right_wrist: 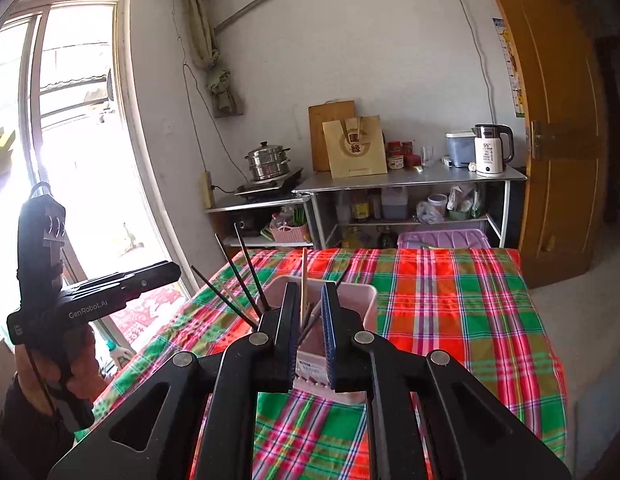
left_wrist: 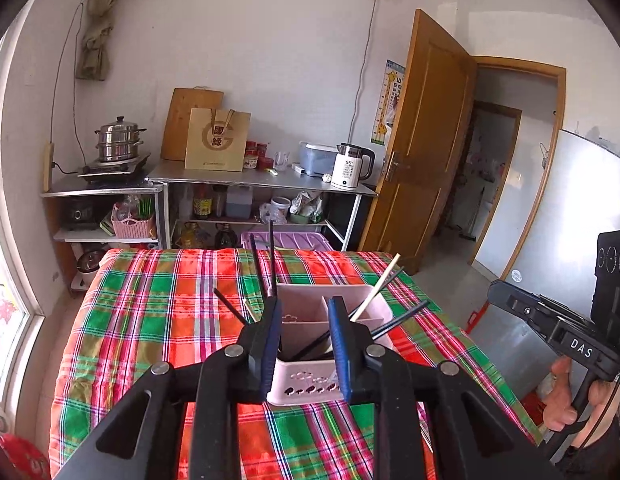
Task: Organize utensils
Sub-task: 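Lower the wooden chopstick into the basket and open the left tool, then move the left tool down to a thin silver metal chopstick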
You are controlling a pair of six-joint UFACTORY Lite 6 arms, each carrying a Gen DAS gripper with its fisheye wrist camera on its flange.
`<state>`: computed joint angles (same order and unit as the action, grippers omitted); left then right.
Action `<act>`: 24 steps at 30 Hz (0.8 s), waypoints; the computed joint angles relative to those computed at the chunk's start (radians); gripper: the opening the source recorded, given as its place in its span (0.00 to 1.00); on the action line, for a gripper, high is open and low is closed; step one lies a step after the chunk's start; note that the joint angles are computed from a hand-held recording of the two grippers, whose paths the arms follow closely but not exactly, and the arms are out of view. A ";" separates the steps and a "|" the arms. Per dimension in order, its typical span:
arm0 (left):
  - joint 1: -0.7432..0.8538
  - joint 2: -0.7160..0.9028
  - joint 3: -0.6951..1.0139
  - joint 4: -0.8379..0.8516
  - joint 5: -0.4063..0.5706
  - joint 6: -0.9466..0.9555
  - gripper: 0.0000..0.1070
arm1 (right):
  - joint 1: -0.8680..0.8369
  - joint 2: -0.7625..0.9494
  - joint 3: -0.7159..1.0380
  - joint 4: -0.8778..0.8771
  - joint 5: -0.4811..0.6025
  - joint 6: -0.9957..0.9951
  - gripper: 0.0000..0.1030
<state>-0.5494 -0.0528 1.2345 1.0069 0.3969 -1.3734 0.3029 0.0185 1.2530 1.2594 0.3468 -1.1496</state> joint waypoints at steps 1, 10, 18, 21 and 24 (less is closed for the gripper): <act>-0.025 -0.027 -0.035 0.042 0.013 -0.050 0.22 | -0.007 -0.031 -0.044 0.009 -0.001 -0.017 0.11; -0.244 -0.153 -0.294 0.296 0.118 -0.438 0.22 | -0.082 -0.205 -0.413 0.148 -0.003 -0.215 0.11; -0.366 -0.132 -0.429 0.400 0.145 -0.687 0.22 | -0.131 -0.236 -0.605 0.290 0.014 -0.392 0.11; -0.392 -0.121 -0.463 0.440 0.144 -0.766 0.22 | -0.129 -0.217 -0.639 0.342 -0.001 -0.460 0.11; -0.397 -0.108 -0.482 0.475 0.130 -0.827 0.22 | -0.133 -0.168 -0.648 0.390 -0.004 -0.518 0.11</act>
<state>-0.9463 -0.1605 0.7521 1.4817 0.5266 -2.2001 0.1697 -0.1500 0.6049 1.6497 0.3432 -1.6680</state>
